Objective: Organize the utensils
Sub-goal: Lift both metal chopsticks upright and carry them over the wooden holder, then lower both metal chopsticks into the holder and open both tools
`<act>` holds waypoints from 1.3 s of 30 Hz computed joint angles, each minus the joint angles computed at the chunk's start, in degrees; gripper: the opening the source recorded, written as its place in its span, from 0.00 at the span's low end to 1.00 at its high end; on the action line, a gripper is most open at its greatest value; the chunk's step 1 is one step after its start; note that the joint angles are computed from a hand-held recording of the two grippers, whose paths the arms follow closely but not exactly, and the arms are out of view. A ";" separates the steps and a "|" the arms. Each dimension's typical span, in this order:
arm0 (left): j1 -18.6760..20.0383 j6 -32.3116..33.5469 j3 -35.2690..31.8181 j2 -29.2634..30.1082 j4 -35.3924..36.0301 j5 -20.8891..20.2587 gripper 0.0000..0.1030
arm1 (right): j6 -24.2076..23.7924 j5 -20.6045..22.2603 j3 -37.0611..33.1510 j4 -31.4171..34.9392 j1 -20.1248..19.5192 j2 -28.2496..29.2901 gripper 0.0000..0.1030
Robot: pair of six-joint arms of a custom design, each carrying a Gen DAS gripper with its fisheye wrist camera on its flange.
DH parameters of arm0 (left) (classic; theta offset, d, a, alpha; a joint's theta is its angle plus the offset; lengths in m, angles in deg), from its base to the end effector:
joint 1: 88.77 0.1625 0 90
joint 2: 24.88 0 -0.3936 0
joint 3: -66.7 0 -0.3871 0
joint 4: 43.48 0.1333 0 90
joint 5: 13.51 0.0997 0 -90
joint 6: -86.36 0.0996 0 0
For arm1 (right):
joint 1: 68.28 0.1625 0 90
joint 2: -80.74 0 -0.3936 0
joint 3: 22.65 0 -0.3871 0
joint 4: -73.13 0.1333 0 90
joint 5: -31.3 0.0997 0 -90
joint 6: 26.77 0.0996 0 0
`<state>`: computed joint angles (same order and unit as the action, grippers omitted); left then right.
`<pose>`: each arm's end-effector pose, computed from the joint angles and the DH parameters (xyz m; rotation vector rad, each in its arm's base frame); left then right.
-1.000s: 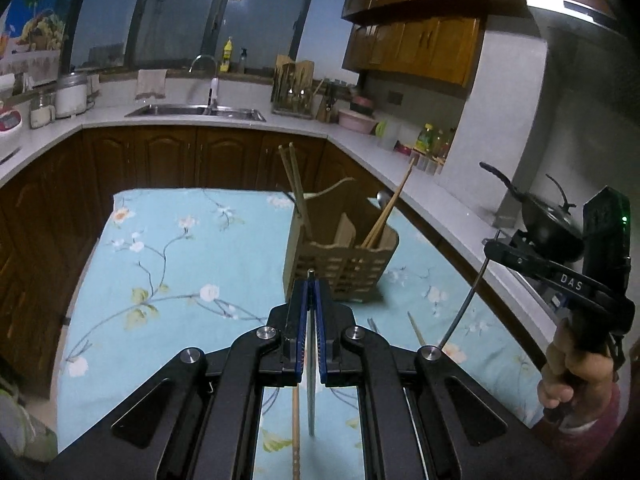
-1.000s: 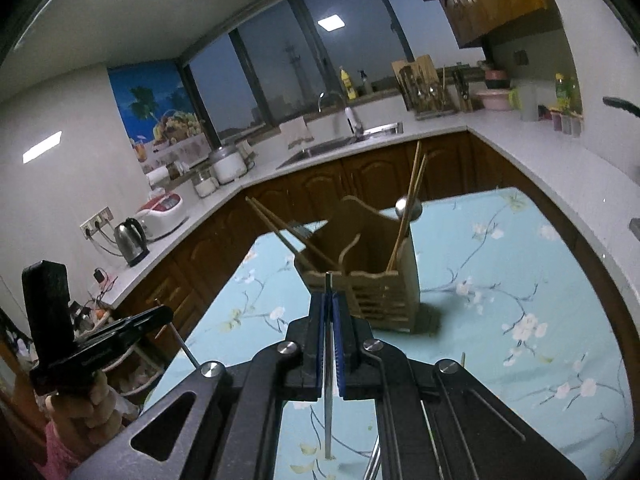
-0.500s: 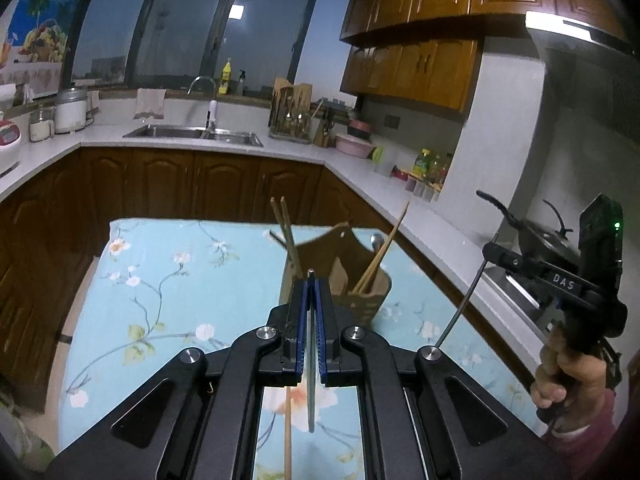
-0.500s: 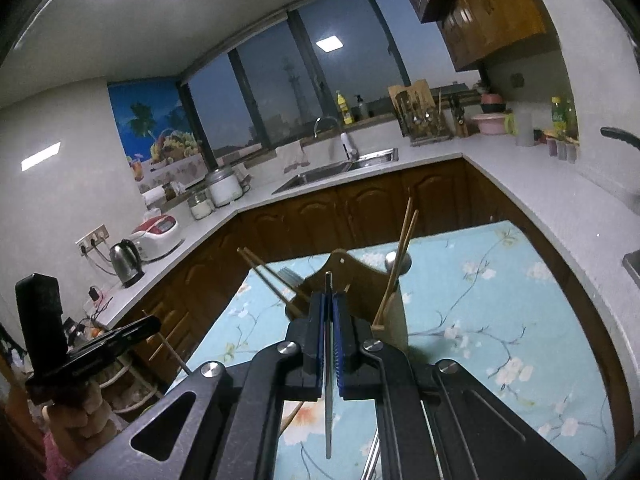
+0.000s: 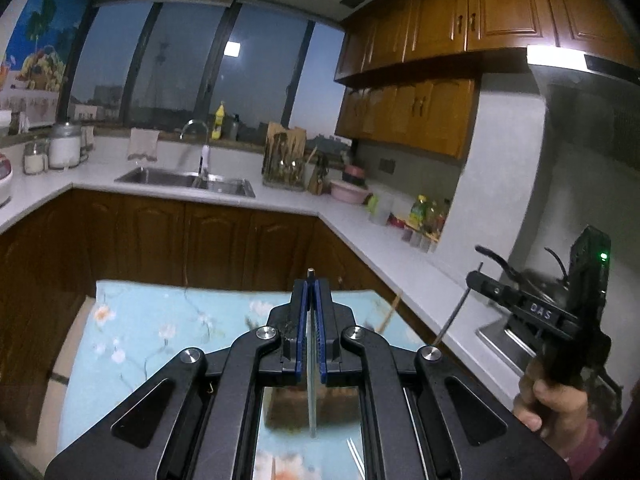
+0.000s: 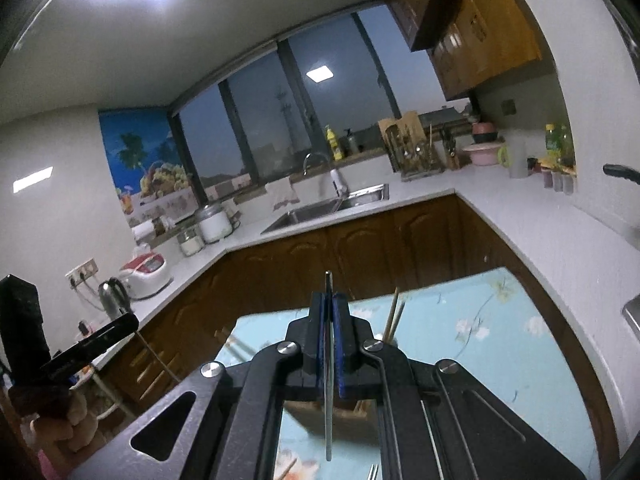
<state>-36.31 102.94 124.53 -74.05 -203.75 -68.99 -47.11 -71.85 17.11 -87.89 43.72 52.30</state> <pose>-0.3124 -0.7179 0.4507 0.6789 2.2823 -1.5050 0.4246 -0.7557 0.3111 0.7662 -2.4472 1.4725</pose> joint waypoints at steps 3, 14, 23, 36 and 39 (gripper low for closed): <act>0.40 1.15 -6.95 4.29 0.66 -0.30 0.03 | -0.39 -0.22 -7.49 2.28 0.06 3.78 0.04; 3.36 1.95 -17.34 14.18 -1.23 1.52 0.03 | -1.95 -2.40 -22.87 5.12 -1.48 14.46 0.04; 5.98 -2.19 -10.56 12.57 -0.96 1.54 0.03 | 0.19 -3.28 -14.65 3.69 -3.47 12.06 0.04; 6.31 -2.45 -10.09 12.35 0.57 1.97 0.04 | 0.63 -4.41 -15.43 6.32 -3.50 12.37 0.04; 6.44 -3.05 -10.38 12.26 1.54 1.82 0.04 | 1.25 -4.45 -16.41 7.32 -3.44 12.75 0.05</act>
<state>-29.87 99.89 114.16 -61.79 -202.21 -67.18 -45.86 -76.30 0.70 -80.57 40.28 65.05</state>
